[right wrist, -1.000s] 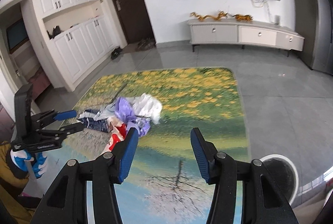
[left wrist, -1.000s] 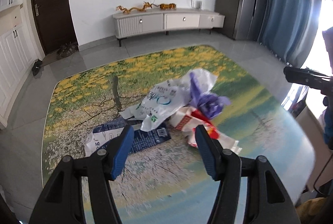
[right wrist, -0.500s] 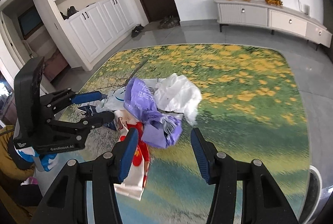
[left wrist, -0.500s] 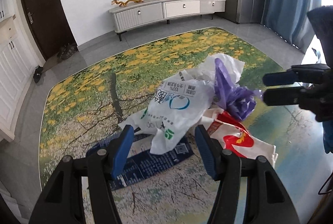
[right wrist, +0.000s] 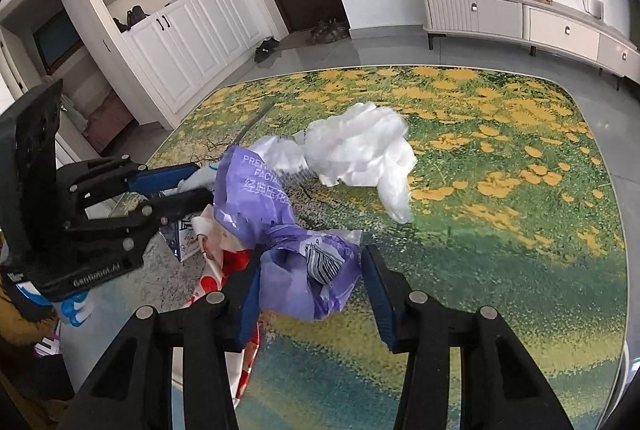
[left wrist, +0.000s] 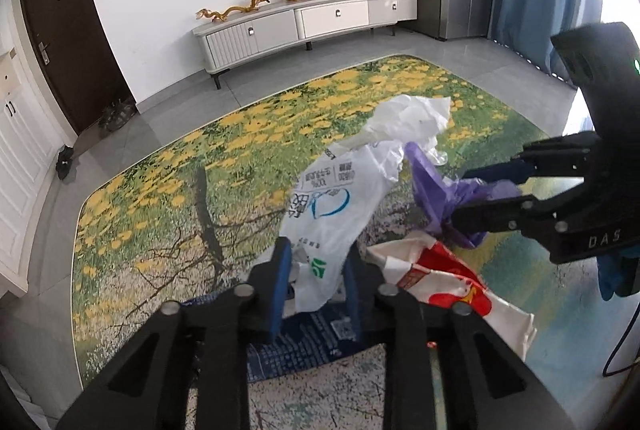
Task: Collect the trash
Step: 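Grasp the white plastic bag with the left tool while the right tool grasps the purple food package, then carry both items over the bin and open both tools to drop them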
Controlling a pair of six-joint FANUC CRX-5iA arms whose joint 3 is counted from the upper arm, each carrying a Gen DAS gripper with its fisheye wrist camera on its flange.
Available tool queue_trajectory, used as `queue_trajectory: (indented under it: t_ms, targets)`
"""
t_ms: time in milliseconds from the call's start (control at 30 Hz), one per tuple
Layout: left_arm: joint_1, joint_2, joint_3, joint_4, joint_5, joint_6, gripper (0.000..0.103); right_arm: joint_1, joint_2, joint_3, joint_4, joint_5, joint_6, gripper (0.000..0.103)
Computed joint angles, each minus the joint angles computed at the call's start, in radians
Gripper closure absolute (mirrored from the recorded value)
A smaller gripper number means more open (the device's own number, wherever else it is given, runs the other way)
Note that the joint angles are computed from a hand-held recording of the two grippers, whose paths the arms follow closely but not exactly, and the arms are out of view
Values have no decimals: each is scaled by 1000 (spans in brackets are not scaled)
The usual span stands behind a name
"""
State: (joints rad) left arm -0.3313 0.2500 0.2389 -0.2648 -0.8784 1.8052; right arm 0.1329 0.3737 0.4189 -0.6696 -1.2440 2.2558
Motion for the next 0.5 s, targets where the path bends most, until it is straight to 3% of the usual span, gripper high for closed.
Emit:
queue_trajectory:
  t_ms: [267, 500]
  targets:
    - [8, -35, -33, 34, 36, 50, 87, -32, -37, -36, -5, -10, 27, 65]
    - [-1, -140, -86, -11, 43, 156, 87, -66, -127, -110, -23, 0, 39, 65]
